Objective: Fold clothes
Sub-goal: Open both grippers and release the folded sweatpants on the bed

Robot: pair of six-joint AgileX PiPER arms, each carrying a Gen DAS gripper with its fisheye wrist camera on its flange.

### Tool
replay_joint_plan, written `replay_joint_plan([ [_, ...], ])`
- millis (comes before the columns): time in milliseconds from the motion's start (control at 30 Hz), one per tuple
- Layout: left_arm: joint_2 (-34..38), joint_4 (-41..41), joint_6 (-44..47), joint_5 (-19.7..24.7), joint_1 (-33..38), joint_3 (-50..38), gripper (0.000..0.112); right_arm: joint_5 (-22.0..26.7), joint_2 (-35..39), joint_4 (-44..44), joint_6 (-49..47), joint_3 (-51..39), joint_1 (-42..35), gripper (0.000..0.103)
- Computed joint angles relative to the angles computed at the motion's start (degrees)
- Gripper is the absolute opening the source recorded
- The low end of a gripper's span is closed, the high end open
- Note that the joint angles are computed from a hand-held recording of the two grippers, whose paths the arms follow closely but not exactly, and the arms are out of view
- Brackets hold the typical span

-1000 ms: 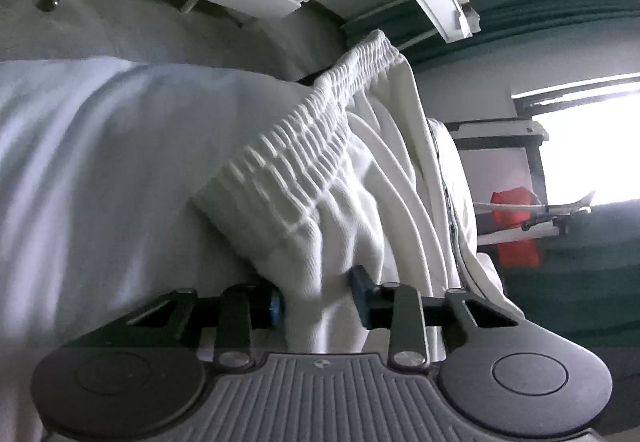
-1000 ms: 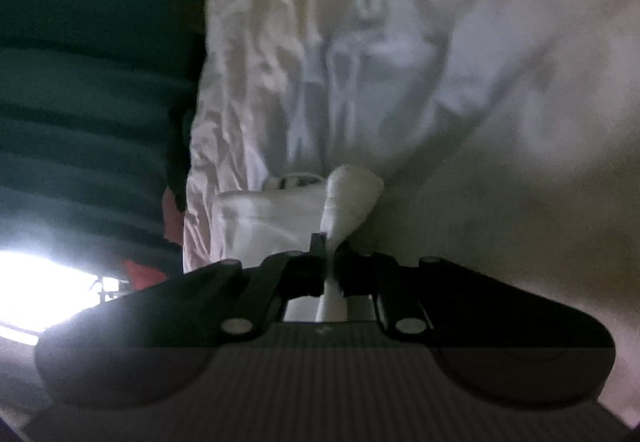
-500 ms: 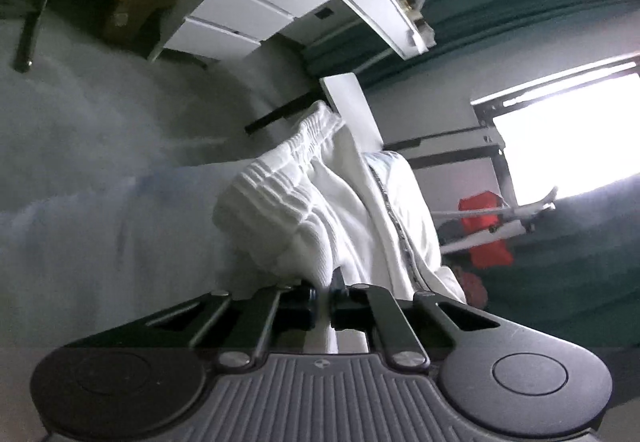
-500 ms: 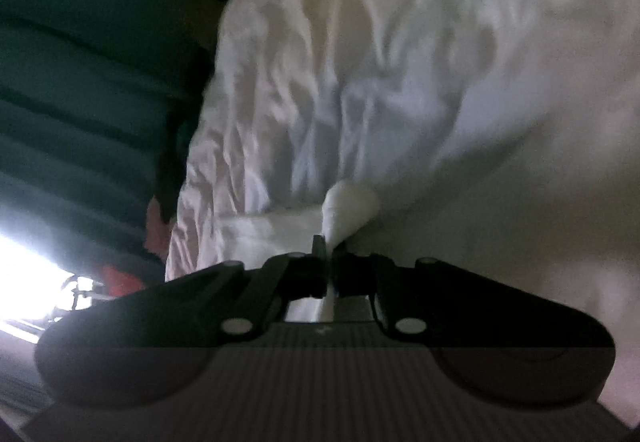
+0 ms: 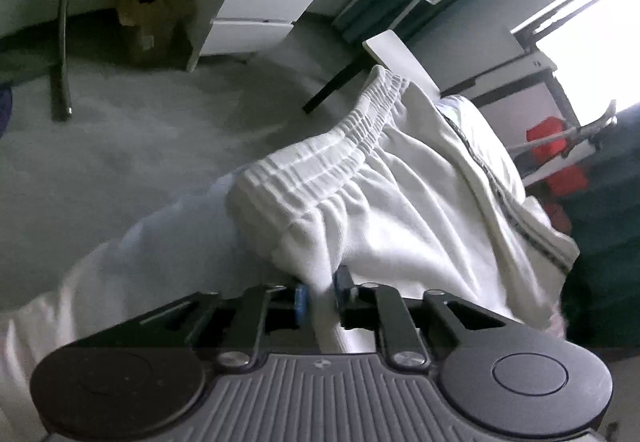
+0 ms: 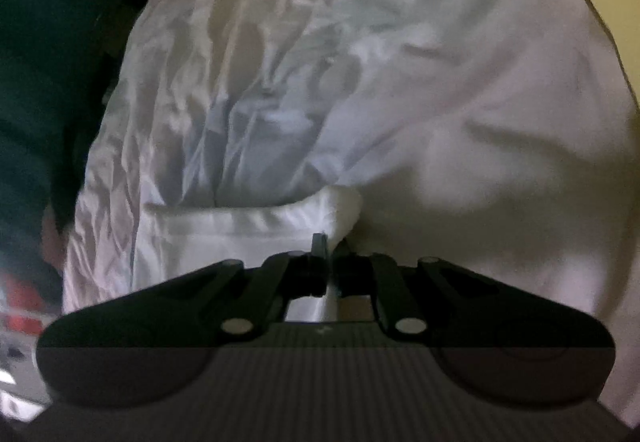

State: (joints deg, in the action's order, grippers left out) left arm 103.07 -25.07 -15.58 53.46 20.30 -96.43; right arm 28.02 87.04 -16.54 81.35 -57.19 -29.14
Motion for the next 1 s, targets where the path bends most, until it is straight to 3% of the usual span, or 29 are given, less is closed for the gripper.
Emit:
replay_joint_plan([
  [133,-3.1,3.5,0.3,-1.3,-1.2,1.2,0.037,2.1,-1.7,-7.2,3.9,-1.0,2.8,0.013],
  [200,-5.4,10.0,-2.5,-3.2,-3.8,1.7,0.059,4.2,-2.1,-11.1,6.2,-2.3,4.8,0.036],
  [233,-6.7,14.4,-4.3,-4.8,-5.4,2.3,0.065,4.3,-2.9,-14.7,9.3,-2.0,5.9,0.062],
  [267,-7.3,18.7,-6.1,-6.1,-7.2,2.0,0.074,4.5,-3.7,-18.3,12.4,-1.7,7.2,0.081],
  [300,-8.7,21.7,-7.0,-7.3,-8.8,2.5,0.078,4.8,-4.2,-22.4,15.3,-1.8,8.6,0.085],
  [400,-11.7,27.1,-8.4,-9.4,-13.3,2.9,0.082,4.5,-6.1,-31.9,19.8,-1.9,12.8,0.083],
  [633,-13.2,36.0,-13.8,-12.0,-28.1,2.3,0.086,-6.3,-10.1,-48.7,22.7,0.2,22.2,0.083],
  [833,-7.6,48.1,-20.9,-15.3,-42.5,-0.2,0.086,-13.8,-10.6,-60.8,25.6,0.6,28.6,0.083],
  [933,-3.9,50.4,-21.7,-15.6,-47.7,-3.2,0.086,-15.5,-9.8,-65.5,26.9,0.4,31.4,0.083],
  [1000,-1.4,48.7,-17.7,-15.3,-50.0,-5.6,0.086,-15.3,-9.2,-64.4,24.7,-0.1,33.6,0.083],
])
